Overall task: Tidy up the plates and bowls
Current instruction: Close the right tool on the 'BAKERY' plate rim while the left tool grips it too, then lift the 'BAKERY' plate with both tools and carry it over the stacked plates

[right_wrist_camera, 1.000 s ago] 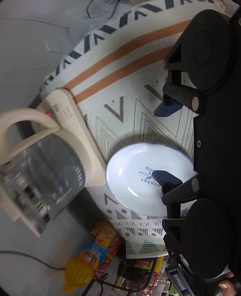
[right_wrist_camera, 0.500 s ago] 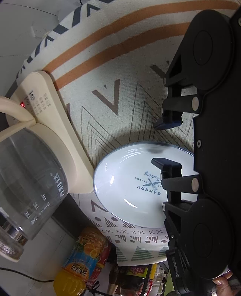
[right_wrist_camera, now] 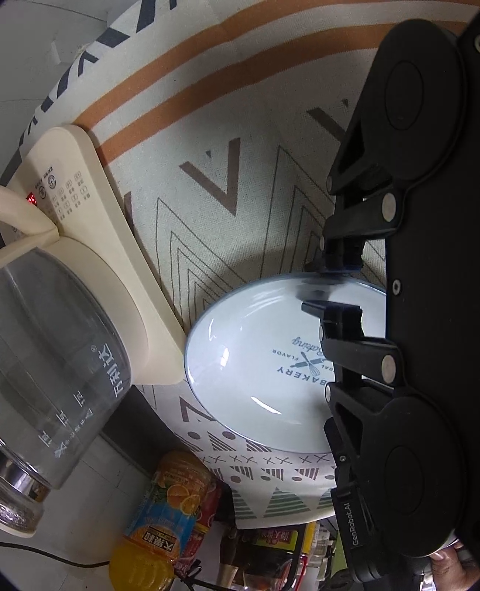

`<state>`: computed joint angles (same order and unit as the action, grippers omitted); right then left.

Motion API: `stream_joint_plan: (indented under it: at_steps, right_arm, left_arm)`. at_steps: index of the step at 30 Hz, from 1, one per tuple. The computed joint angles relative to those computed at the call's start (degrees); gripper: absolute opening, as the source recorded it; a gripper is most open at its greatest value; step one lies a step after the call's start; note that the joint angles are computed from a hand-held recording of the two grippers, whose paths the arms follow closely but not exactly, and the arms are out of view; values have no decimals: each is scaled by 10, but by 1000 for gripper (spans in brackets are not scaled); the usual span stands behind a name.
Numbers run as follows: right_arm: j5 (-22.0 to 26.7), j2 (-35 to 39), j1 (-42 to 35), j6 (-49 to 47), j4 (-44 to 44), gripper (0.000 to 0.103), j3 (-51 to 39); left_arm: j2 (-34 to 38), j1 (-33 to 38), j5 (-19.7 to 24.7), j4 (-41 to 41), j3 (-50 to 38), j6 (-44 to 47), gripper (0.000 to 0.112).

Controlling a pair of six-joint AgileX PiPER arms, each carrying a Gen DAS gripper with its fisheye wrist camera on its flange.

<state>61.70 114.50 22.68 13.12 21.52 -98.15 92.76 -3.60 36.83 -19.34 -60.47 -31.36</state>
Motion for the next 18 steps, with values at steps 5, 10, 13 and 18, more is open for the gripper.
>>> stream_joint_plan:
  at_steps: [5, 10, 13, 18]
  right_arm:
    - [-17, -17, -7, -15, 23, 7, 21]
    - [-19, -30, 4, -23, 14, 8, 17]
    - [-31, -37, 3, -36, 24, 8, 27]
    - [-36, -48, 5, -39, 30, 8, 26]
  left_arm:
    - [-23, 2, -12, 13, 13, 8, 15]
    - [-43, 7, -10, 20, 16, 0, 15]
    - [-53, 0, -9, 42, 13, -14, 15]
    - [-77, 1, -4, 53, 15, -27, 15]
